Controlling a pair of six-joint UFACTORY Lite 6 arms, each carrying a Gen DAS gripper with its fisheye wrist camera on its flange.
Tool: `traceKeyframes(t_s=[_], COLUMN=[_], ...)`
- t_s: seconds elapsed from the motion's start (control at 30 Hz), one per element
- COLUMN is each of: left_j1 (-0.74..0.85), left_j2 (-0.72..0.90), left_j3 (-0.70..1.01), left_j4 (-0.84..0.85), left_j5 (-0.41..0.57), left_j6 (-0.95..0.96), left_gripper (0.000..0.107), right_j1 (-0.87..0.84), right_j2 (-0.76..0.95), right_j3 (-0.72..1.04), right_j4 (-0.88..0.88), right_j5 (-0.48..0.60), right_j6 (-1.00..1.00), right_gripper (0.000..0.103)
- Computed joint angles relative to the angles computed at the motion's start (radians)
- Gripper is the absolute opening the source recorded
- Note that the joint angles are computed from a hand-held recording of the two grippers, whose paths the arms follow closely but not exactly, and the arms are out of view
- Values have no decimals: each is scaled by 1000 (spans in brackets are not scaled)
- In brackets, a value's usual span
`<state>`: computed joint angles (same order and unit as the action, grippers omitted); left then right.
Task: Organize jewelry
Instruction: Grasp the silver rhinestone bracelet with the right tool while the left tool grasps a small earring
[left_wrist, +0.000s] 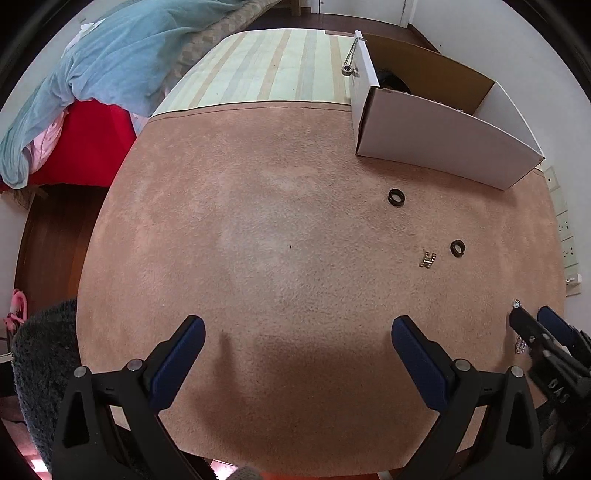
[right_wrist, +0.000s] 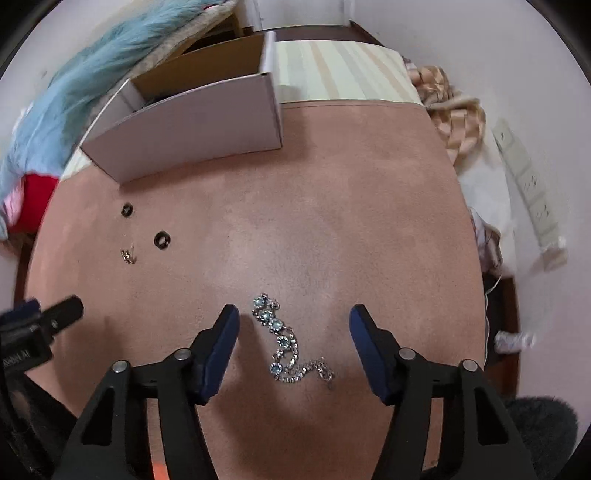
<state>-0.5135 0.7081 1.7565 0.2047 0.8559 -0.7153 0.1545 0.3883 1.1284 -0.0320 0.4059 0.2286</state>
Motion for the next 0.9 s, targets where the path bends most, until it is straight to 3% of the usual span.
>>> traceKeyframes(t_s=[0.03, 0.07, 0.13, 0.5, 0.67, 0.7, 0.77, 0.83, 0.9], left_j1=[-1, 1, -3, -18, -57, -65, -85, -100, -107], left_j2=[8, 15, 27, 146, 238, 247, 278, 293, 311], left_j3=[12, 17, 30, 212, 337, 348, 394, 420, 453], left_j4=[-3, -7, -12, -109, -125, -125, -99, -89, -94], left_j5=[4, 1, 1, -29, -9, -8, 8, 7, 17], left_j6=[5, 10, 14, 82, 117, 119, 117, 127, 140], left_gripper=[103, 103, 103, 101, 73, 60, 50, 23, 16], right_j1=[22, 41, 63, -55, -76, -78, -79, -92, -99], right_j2=[3, -4, -1, -19, 7, 13, 9, 16, 16], right_j3=[-2, -12, -8, 44, 95, 104, 107, 110, 108], right_j4=[-85, -153, -186, 155, 160, 154, 146, 159, 167], right_j5=[-5, -19, -23, -24, -1, 1, 10, 10, 9], right_j6=[87, 148, 180, -102, -101, -93, -78, -90, -98], right_gripper=[54, 36, 9, 4, 4, 4, 4, 4, 4])
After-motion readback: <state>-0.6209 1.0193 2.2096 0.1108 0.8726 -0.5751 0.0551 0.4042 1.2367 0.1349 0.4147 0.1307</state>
